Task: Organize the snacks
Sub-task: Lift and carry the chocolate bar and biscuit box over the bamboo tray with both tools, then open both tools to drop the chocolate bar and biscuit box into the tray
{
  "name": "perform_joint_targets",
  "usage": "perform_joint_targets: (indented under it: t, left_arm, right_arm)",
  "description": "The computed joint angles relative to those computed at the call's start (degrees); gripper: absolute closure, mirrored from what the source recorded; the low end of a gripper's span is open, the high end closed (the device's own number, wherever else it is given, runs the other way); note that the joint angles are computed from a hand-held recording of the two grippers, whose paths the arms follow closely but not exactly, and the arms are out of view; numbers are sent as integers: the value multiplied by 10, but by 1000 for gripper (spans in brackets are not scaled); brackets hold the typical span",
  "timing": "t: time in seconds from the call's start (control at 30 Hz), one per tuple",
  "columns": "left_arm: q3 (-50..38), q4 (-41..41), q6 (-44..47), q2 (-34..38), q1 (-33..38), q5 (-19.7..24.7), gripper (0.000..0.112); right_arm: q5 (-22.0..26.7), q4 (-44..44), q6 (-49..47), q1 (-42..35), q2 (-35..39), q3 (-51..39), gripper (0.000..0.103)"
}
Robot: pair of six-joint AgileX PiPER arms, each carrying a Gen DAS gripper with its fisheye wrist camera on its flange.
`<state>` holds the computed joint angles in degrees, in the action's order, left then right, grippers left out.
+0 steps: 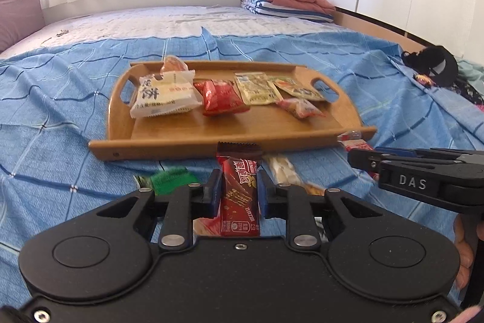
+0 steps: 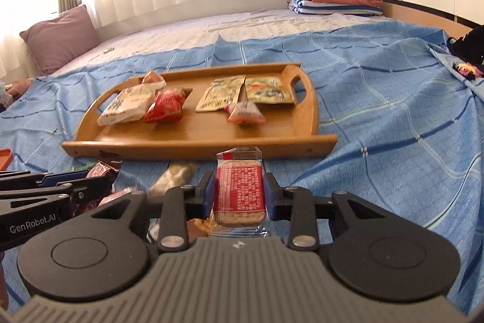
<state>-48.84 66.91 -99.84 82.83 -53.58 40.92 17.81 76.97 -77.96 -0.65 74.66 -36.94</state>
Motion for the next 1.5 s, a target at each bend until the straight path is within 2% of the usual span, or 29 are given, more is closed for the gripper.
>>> perform_joint_targets:
  t: [0.13, 0.3, 0.47, 0.57, 0.83, 1.0, 1.13, 1.33, 1.5]
  left_arm:
    - [-40, -24, 64, -10, 34, -3, 89]
    - [-100, -102, 174, -13, 102, -37, 89]
    - [-180, -190, 290, 19, 168, -55, 89]
    - [-230, -251, 366, 44, 201, -61, 89]
    - [-386, -433, 553, 146, 273, -28, 89]
    - [-465, -499, 611, 208, 303, -23, 89]
    - [-521, -549, 648, 259, 326, -16, 89]
    - [-597, -563, 643, 334, 346, 5, 89]
    - [-672, -557, 648, 397, 352, 42, 89]
  right_arm:
    - [9, -63, 77, -2, 13, -50, 65]
    - [24, -171, 205, 1, 46, -134, 65]
    - [51, -276, 337, 10, 99, -230, 65]
    - [74, -309, 388, 12, 133, -286, 65]
    - [115, -405, 511, 27, 221, -416, 65]
    - [122, -490, 591, 46, 277, -486, 65]
    - [134, -519, 627, 52, 320, -532, 65]
    - [153, -544, 671, 58, 384, -601, 65]
    - [161, -554, 691, 64, 435, -647, 65]
